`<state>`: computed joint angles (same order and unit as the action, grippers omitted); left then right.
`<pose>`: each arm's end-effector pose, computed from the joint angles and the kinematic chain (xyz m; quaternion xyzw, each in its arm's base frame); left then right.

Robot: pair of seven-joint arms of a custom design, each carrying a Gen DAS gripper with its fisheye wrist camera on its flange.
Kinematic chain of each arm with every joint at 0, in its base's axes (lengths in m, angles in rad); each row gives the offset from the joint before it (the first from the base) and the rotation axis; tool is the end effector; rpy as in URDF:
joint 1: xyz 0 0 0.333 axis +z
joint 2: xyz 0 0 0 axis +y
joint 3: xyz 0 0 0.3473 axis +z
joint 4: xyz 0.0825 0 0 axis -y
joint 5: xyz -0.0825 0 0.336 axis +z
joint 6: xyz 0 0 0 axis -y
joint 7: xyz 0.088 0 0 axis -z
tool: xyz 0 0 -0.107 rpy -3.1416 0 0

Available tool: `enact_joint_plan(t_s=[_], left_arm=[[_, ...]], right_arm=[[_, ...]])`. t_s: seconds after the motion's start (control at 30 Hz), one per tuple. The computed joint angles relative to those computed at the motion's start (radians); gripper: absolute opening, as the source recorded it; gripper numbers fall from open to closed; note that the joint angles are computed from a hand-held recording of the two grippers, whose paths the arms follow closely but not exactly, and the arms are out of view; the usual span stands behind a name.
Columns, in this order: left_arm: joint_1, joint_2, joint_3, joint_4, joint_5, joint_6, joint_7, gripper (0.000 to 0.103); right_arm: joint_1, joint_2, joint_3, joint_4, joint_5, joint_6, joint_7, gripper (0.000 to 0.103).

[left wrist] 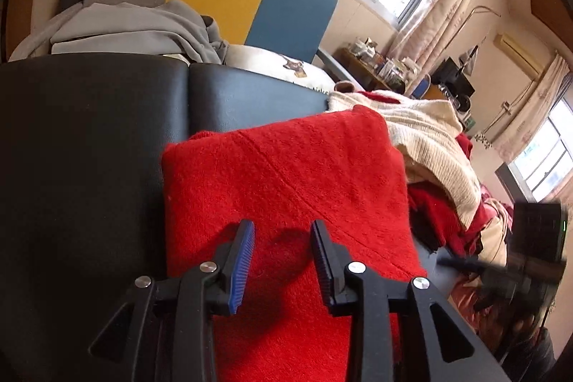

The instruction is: Fold clothes

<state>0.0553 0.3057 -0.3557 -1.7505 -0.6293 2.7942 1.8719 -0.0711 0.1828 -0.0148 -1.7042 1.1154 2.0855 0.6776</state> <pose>0.6357 -0.1356 0.5355 -0.6320 0.6503 -0.4165 0.0648 0.6070 -0.0066 0.5723 -0.7047 0.5128 0.0602 0.4867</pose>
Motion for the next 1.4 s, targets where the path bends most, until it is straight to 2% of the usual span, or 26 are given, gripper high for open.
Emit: enact_joint_plan(t_s=[0.03,0.07,0.17,0.2,0.27,0.3,0.33,0.43,0.5,0.57,0.63,0.73,0.87,0.9,0.97,1.0,1.03,1.1,1.17,1.2,1.27,1.37,1.4], left_arm=[[0.002,-0.005,-0.002,-0.008,-0.005,0.009,0.006,0.033],[0.003,-0.010,-0.005,-0.017,-0.010,0.018,0.013,0.033],[0.003,-0.029,-0.010,-0.046,-0.014,0.045,0.046,0.033],[0.005,-0.032,-0.015,-0.052,-0.023,0.053,0.060,0.033],[0.012,-0.041,-0.028,-0.070,-0.051,0.076,0.105,0.033],[0.013,-0.047,-0.033,-0.079,-0.064,0.085,0.122,0.033],[0.024,-0.051,-0.047,-0.085,-0.098,0.091,0.157,0.033],[0.049,-0.059,-0.085,-0.098,-0.219,0.092,0.309,0.036],[0.051,-0.060,-0.089,-0.098,-0.278,0.055,0.383,0.036],[0.039,-0.059,-0.080,-0.099,-0.307,0.017,0.421,0.036],[-0.004,-0.056,-0.047,-0.105,-0.264,0.003,0.403,0.036],[-0.037,-0.061,-0.020,-0.109,-0.245,-0.019,0.394,0.036],[-0.021,-0.044,-0.008,-0.037,-0.370,-0.093,0.432,0.036],[-0.019,-0.024,-0.004,-0.002,-0.361,-0.107,0.415,0.037],[-0.072,0.053,0.060,0.111,-0.191,-0.143,0.274,0.037],[-0.091,0.089,0.078,0.165,-0.105,-0.161,0.217,0.037],[-0.113,0.124,0.098,0.222,-0.019,-0.184,0.163,0.037],[-0.137,0.164,0.116,0.293,0.095,-0.218,0.104,0.037],[-0.152,0.190,0.121,0.343,0.177,-0.247,0.059,0.037],[-0.143,0.195,0.108,0.349,0.188,-0.252,0.057,0.037],[-0.119,0.201,0.076,0.349,0.198,-0.256,0.059,0.037],[-0.048,0.205,0.000,0.340,0.139,-0.273,0.076,0.037],[-0.028,0.207,-0.019,0.339,0.113,-0.281,0.084,0.037]], right_arm=[[0.013,0.020,0.002,0.026,0.010,0.066,0.021,0.094],[0.025,0.047,0.007,0.060,0.013,0.132,0.047,0.096],[0.045,0.147,0.037,0.173,-0.004,0.213,0.141,0.096],[0.053,0.189,0.047,0.226,-0.034,0.224,0.177,0.091],[0.062,0.255,0.066,0.319,-0.106,0.215,0.236,0.068],[0.066,0.284,0.079,0.361,-0.149,0.211,0.275,0.028],[0.079,0.291,0.079,0.369,-0.175,0.216,0.290,0.016],[0.083,0.240,0.102,0.316,-0.225,0.289,0.241,0.015],[0.078,0.189,0.102,0.253,-0.231,0.339,0.220,0.015],[0.089,0.176,0.069,0.191,-0.288,0.372,0.291,0.015],[0.077,0.202,0.054,0.156,-0.310,0.372,0.366,0.019],[0.016,0.225,0.099,0.140,-0.173,0.393,0.315,0.025],[0.030,0.255,0.090,0.195,-0.251,0.394,0.308,0.027],[0.028,0.262,0.089,0.208,-0.264,0.388,0.308,0.030],[0.042,0.284,0.078,0.252,-0.328,0.382,0.333,0.040],[0.049,0.300,0.069,0.279,-0.368,0.377,0.349,0.054],[0.053,0.310,0.061,0.299,-0.402,0.370,0.366,0.061],[0.049,0.319,0.056,0.333,-0.449,0.352,0.393,0.061],[0.044,0.278,0.070,0.301,-0.464,0.390,0.342,0.051],[0.035,0.242,0.091,0.267,-0.447,0.414,0.280,0.046],[-0.002,0.176,0.145,0.218,-0.360,0.380,0.110,0.046],[0.014,0.091,0.152,0.138,-0.326,0.312,-0.059,0.046],[0.035,0.069,0.145,0.106,-0.339,0.321,-0.089,0.043]])
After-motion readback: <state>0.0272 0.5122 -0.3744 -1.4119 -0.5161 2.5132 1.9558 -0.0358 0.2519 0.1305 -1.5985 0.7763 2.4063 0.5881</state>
